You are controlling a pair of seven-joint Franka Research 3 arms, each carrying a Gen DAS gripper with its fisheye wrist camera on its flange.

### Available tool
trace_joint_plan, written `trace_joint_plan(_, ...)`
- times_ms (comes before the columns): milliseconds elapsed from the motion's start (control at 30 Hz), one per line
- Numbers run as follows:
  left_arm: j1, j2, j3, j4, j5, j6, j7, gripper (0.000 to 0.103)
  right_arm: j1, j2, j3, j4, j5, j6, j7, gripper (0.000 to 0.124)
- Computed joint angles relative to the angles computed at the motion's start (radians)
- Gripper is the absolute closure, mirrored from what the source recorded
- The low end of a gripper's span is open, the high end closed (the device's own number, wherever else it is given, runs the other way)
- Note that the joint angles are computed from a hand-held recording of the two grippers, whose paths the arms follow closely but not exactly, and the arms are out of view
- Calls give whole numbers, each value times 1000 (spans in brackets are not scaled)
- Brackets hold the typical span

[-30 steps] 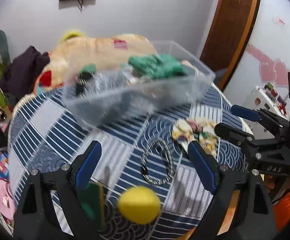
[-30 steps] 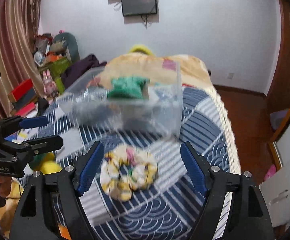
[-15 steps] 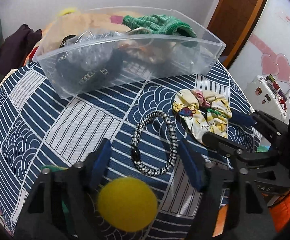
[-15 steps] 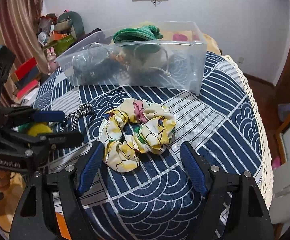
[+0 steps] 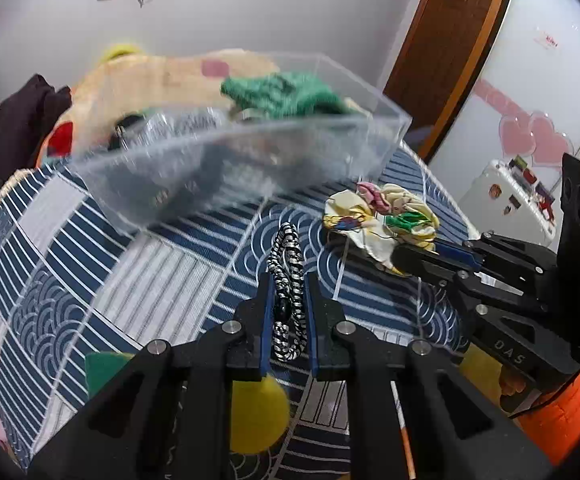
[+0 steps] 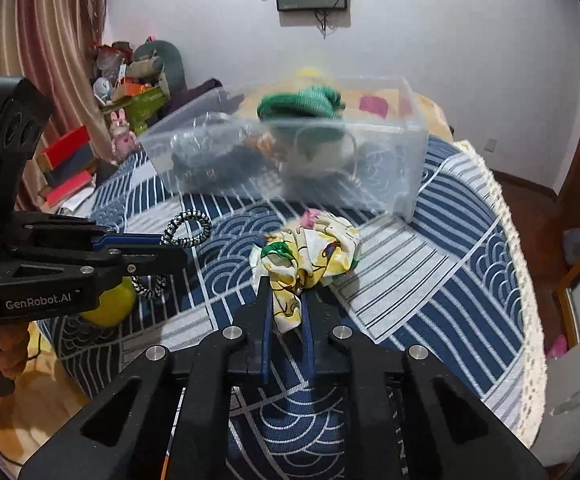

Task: Organize soft objects
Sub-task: 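Grasp the braided hair tie with the left tool while the right tool grasps the floral scrunchie, then place the hair tie and scrunchie into the clear box, open both tools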

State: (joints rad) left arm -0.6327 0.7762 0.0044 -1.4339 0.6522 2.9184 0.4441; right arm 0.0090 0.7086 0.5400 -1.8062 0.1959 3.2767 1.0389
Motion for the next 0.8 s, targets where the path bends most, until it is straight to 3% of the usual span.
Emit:
trace_joint_plan(267,-116,-88,190,-58,185,36,-261,89,-63,-3,82,-10,-78,100,48,113)
trace_joint_plan(467,-132,-121,245,-48,343,23,-420,89,-34,9,62,41,-148,156,117,113)
trace_joint_plan(533,-126,-128,251,-40,391,19,-467,89,-34,19,62,66,-177,165,140,113)
trace_joint_plan(667,-73,-95,202,40,416,-10,-475,89,12,45,21,141,-212,170,180,113)
trace_joint_plan(800,1,-26,116,155,382,-60,-397,89,38,70,-6,202,-239,152,228,113)
